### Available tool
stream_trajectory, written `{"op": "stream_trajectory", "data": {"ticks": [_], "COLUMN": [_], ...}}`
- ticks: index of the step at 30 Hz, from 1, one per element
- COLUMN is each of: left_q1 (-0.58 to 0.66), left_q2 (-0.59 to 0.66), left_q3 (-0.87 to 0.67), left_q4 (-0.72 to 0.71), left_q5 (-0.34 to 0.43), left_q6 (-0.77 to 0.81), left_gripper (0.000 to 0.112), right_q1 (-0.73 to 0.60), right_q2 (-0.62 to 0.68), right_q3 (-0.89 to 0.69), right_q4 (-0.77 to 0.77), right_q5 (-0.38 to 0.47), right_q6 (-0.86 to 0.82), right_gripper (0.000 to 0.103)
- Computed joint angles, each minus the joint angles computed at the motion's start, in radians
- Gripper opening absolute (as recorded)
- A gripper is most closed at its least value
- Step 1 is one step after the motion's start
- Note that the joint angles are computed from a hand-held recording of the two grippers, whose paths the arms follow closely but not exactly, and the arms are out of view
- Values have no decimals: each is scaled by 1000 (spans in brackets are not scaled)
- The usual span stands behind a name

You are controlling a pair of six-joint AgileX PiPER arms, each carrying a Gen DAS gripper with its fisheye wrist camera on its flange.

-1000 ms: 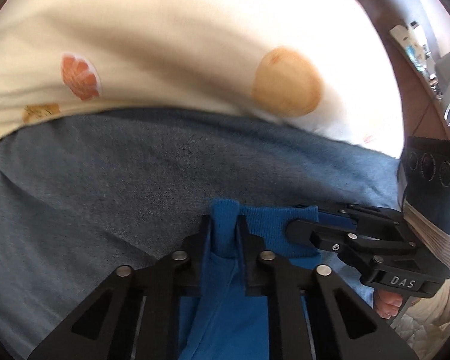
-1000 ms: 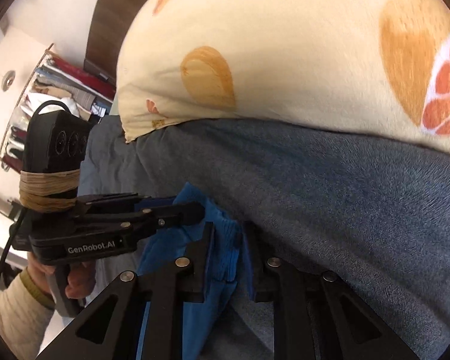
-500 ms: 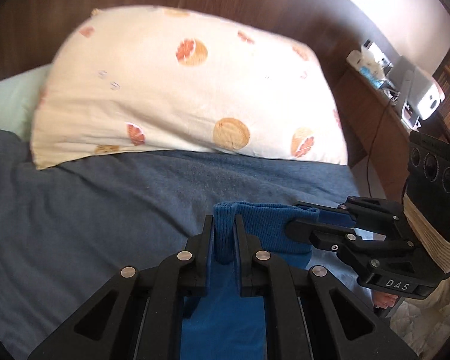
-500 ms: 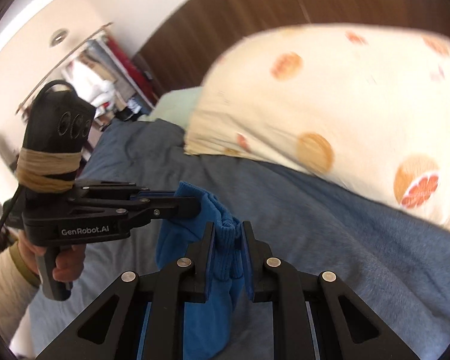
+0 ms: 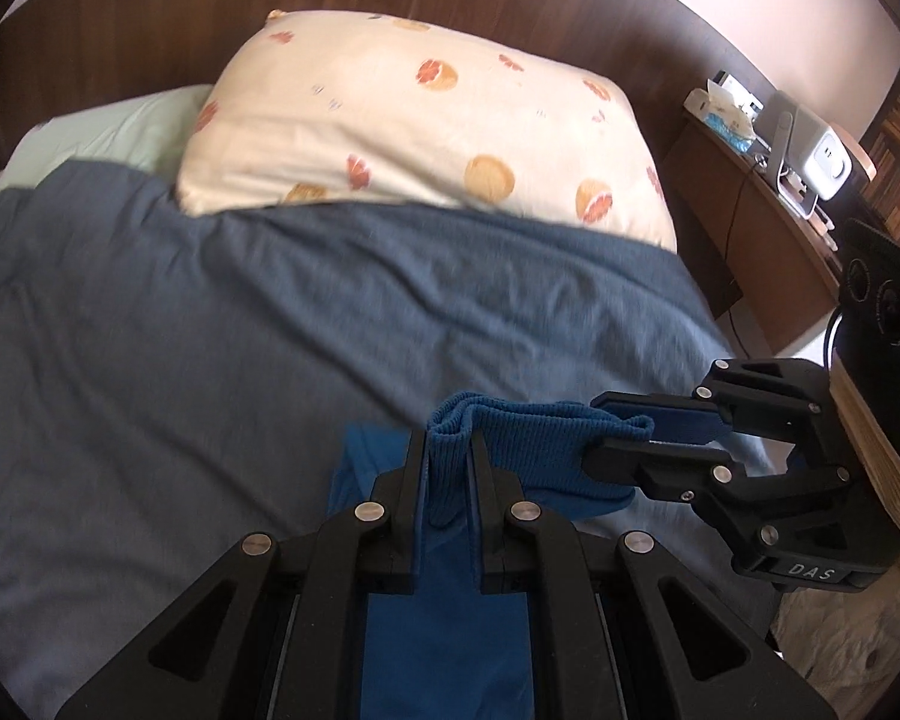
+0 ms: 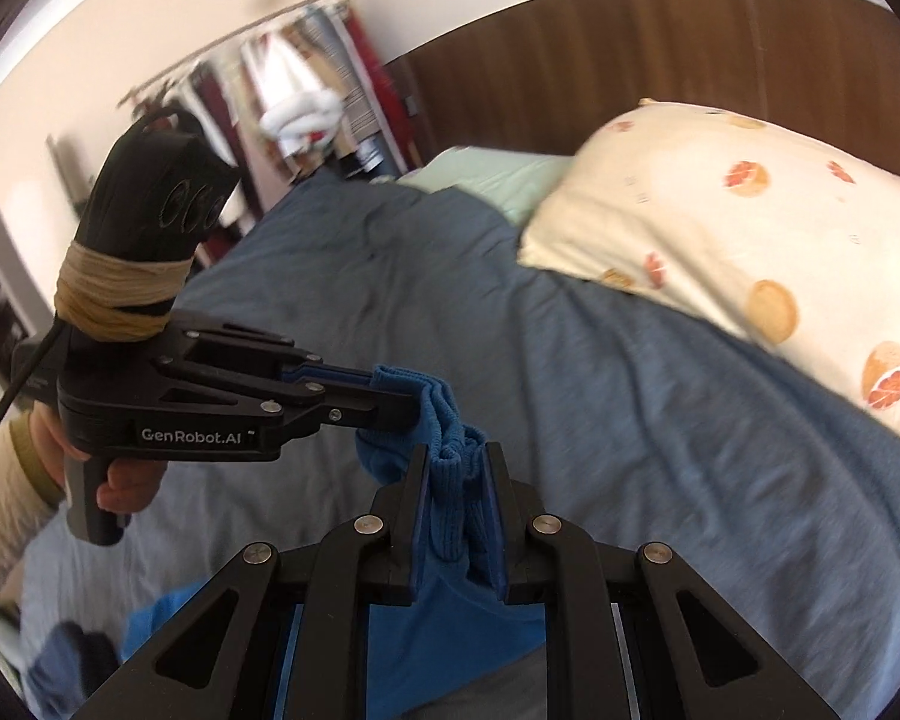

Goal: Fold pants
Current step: 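Lift the cuffs with both tools and fold the legs over onto the waistband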

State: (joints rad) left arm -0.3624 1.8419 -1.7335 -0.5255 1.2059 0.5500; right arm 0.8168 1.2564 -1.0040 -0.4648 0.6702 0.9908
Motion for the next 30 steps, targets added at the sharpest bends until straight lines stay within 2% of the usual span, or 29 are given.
{"op": "stream_trajectory", "data": {"ticks": [6, 12, 18, 30], "left_q1": [81, 162, 209, 304], "left_q2": [-154, -234, -266, -292], "left_q3": [284, 481, 632, 790], "left_q4": [-31, -44, -38, 88], "left_q5": [-72, -113, -181, -235], "left_q6": [126, 225, 285, 313], "left_gripper": [12, 12, 12, 9], "right_q1": [253, 370, 451, 535], "right_q2": [76, 178, 294, 475], "right_q3": [-29, -55, -89, -172], "right_q4": [-179, -226, -243, -178], "right_q5": [102, 127, 141, 118], "right_q6": [235, 314, 331, 224], "right_gripper": [17, 17, 17, 17]}}
